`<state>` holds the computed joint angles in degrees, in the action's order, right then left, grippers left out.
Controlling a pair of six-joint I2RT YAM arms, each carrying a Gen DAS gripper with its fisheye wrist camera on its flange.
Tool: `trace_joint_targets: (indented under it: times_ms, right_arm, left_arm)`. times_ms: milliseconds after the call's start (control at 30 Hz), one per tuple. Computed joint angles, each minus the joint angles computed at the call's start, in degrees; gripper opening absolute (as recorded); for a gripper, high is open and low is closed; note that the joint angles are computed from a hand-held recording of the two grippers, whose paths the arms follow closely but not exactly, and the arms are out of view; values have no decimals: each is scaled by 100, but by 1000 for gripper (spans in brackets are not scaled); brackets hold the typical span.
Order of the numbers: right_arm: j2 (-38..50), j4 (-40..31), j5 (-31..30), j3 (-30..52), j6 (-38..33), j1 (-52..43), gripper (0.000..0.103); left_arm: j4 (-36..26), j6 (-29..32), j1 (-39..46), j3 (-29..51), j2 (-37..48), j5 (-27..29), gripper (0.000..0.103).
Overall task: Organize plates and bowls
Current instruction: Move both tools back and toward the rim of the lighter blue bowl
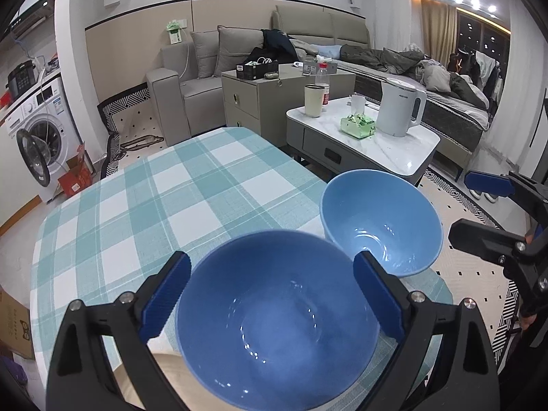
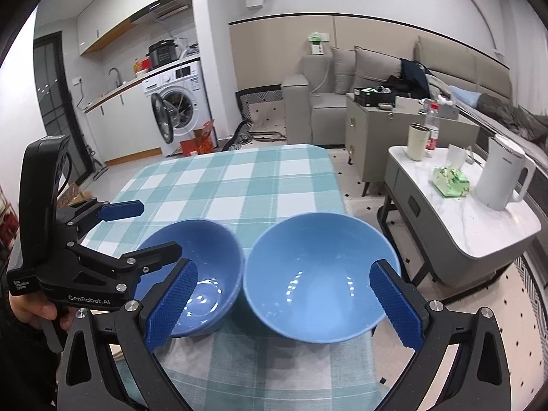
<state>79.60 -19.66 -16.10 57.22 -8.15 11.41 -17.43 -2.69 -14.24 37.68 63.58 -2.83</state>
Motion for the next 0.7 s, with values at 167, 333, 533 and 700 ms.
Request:
trace_joint_targets:
  times_ms: [167, 333, 533, 700]
  right_arm:
    - [19, -59, -24, 58, -31, -286, 102]
    - [26, -96, -61, 67, -145, -476, 102]
    - [93, -89, 62, 93, -140, -617, 102]
    - [281, -103, 65, 177, -130, -748, 102]
  left_arm:
    - [-7, -83, -84, 327, 326, -49, 96]
    - [56, -91, -230, 557, 672, -199, 97]
    - [106, -142, -339, 812, 1094, -272, 97]
    - [150, -216, -398, 979, 1396, -255, 97]
